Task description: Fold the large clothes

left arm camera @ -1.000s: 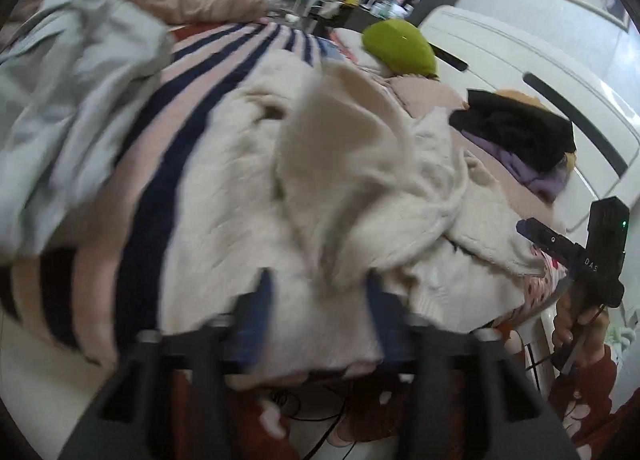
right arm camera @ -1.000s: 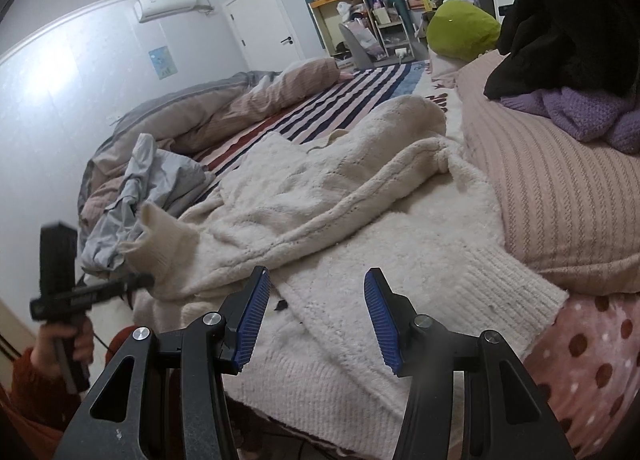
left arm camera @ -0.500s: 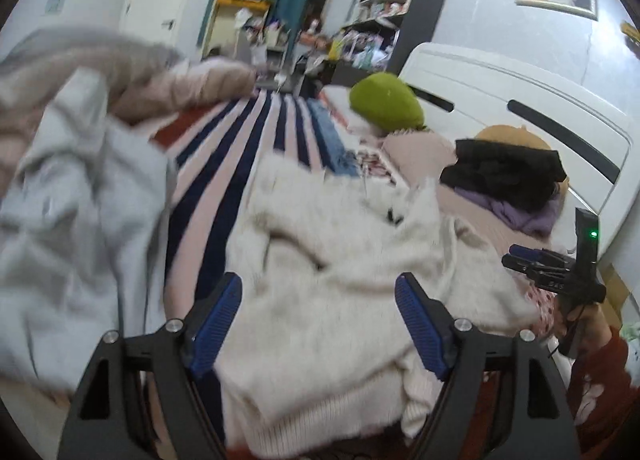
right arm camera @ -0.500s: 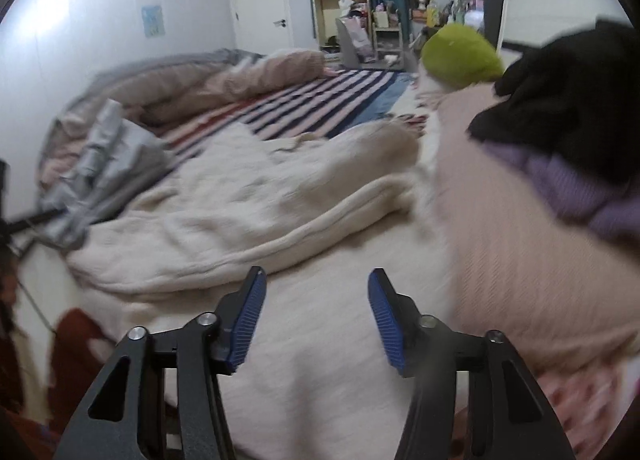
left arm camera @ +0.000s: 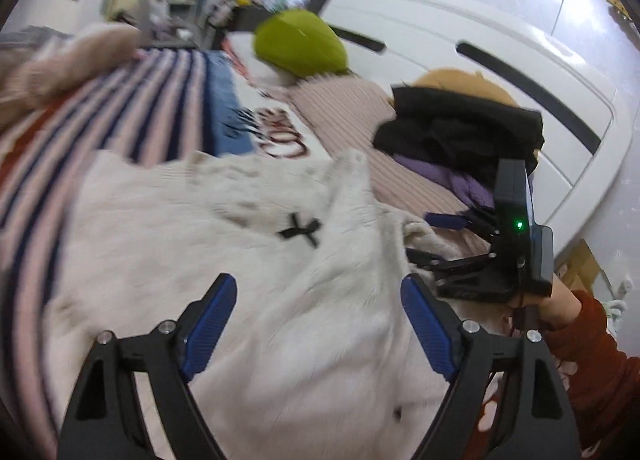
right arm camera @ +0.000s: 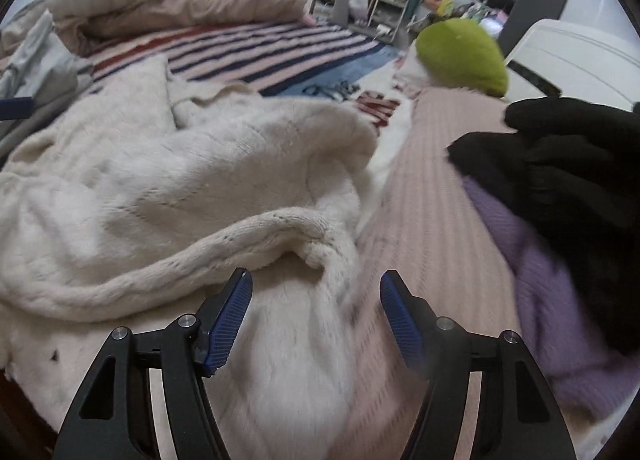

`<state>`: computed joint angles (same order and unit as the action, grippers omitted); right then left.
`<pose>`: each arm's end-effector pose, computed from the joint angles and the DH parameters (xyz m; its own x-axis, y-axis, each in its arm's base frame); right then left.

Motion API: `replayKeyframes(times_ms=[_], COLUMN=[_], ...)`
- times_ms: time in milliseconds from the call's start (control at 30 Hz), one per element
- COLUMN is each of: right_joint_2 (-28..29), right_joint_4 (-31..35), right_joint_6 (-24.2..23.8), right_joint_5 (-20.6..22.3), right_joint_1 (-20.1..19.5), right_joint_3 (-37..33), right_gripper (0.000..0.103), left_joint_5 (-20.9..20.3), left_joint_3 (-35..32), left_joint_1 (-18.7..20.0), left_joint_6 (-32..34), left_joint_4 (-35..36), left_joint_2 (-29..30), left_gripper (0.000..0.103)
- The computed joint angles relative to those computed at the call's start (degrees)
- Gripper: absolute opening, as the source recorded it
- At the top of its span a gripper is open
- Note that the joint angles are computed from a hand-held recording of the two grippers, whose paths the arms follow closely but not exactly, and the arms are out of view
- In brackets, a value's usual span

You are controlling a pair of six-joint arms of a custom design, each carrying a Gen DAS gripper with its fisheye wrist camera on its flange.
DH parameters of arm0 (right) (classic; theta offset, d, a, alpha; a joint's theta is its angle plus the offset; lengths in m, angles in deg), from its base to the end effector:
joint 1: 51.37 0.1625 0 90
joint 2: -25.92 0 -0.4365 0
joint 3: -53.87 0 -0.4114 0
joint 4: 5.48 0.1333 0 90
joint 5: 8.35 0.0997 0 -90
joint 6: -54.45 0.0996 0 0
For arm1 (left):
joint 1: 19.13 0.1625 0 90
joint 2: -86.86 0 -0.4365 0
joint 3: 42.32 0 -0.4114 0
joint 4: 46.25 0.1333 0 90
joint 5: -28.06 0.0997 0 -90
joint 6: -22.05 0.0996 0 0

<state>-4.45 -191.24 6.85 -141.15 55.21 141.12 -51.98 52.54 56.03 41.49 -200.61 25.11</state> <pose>0.2697 -0.6760 0.0443 -0.3922 -0.4165 0.8202 -0.7590 0.6503 -0.0327 -0.0305 -0.7030 0.2901 -0.8466 0.4311 -0.3121 0.5310 0.7242 -0.4400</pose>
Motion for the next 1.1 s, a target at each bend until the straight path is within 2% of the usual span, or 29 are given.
replayKeyframes(times_ms=[33,67,133,200,233,267,333,367,400,467,500,533,600,667,700,767,967,1100], right_joint_2=[1.0,1.7,2.0,1.3,1.1,1.2,1.0,0.7,-0.2,-1.6,-1.8,-1.5,-1.4,-3.4,-4.6,-7.6,-17.6,-22.8], right_joint_4=[0.6,1.4,4.1,6.5,5.6,3.9,-2.7,-4.7,-5.7,-2.9,-1.2,-1.2,-1.4,0.0,0.2,-0.8,-4.8,-7.9], right_joint_6=[-0.8,-0.8,1.6,4.7,5.1,4.9,3.4,3.4,4.4,8.3,9.8,9.1,8.4,10.9,11.6,12.4,17.8,22.4], right_joint_5=[-1.0,-1.9,-1.4,1.0,1.6,1.7,1.6,1.6,2.7,3.9,3.8,3.7,3.4,4.8,5.8,8.2,15.7,19.9], right_joint_1=[-0.1,-0.2,-0.7,-1.5,-1.7,-1.6,-1.7,-1.7,-1.9,-2.5,-2.7,-2.6,-2.2,-1.8,-1.7,-1.3,-0.6,-1.2], right_joint_3=[-1.6,-2.8,-4.6,-5.0,-5.0,-4.8,-3.8,-3.2,-2.1,-1.3,-1.2,-1.3,-1.1,1.1,2.4,6.7,22.2,31.8], right_gripper=[0.058,0.045,0.03,0.02,0.014,0.011,0.01,0.01,0.01,0.01,0.01,0.01,0.013,0.025,0.03,0.048,0.063,0.068], left_joint_5=[0.0,-0.2,-0.8,-1.1,-0.3,1.1,3.8,7.2,9.4,7.8,8.3,9.6,9.6,8.3,7.6,6.4,7.0,10.9], left_joint_3=[-1.4,-4.0,-8.4,-11.7,-12.9,-12.8,-11.4,-10.3,-9.8,-10.4,-10.4,-9.4,-7.6,-5.2,-3.1,1.3,11.2,17.3], left_joint_1=[0.0,0.1,0.6,1.0,1.0,0.9,0.8,0.4,0.3,0.9,0.8,0.3,-0.2,-0.4,-0.7,-0.8,1.1,2.4], left_joint_6=[-0.3,-0.9,-2.9,-3.9,-4.1,-4.2,-5.0,-5.7,-6.3,-6.9,-6.5,-5.3,-4.4,-4.2,-3.6,-2.4,-4.4,-4.2], left_joint_4=[1.2,3.1,7.0,10.2,10.9,10.2,5.5,2.3,0.7,3.6,4.5,4.3,4.4,3.4,1.6,-1.5,-6.2,-7.3], left_joint_2=[1.5,3.8,7.6,10.5,11.6,11.9,11.5,11.2,11.2,10.9,10.9,10.5,8.7,6.0,4.0,-0.8,-14.3,-22.4], left_gripper=[0.077,0.07,0.06,0.039,0.013,0.003,0.003,0.003,0.003,0.004,0.005,0.006,0.02,0.064,0.069,0.071,0.081,0.082])
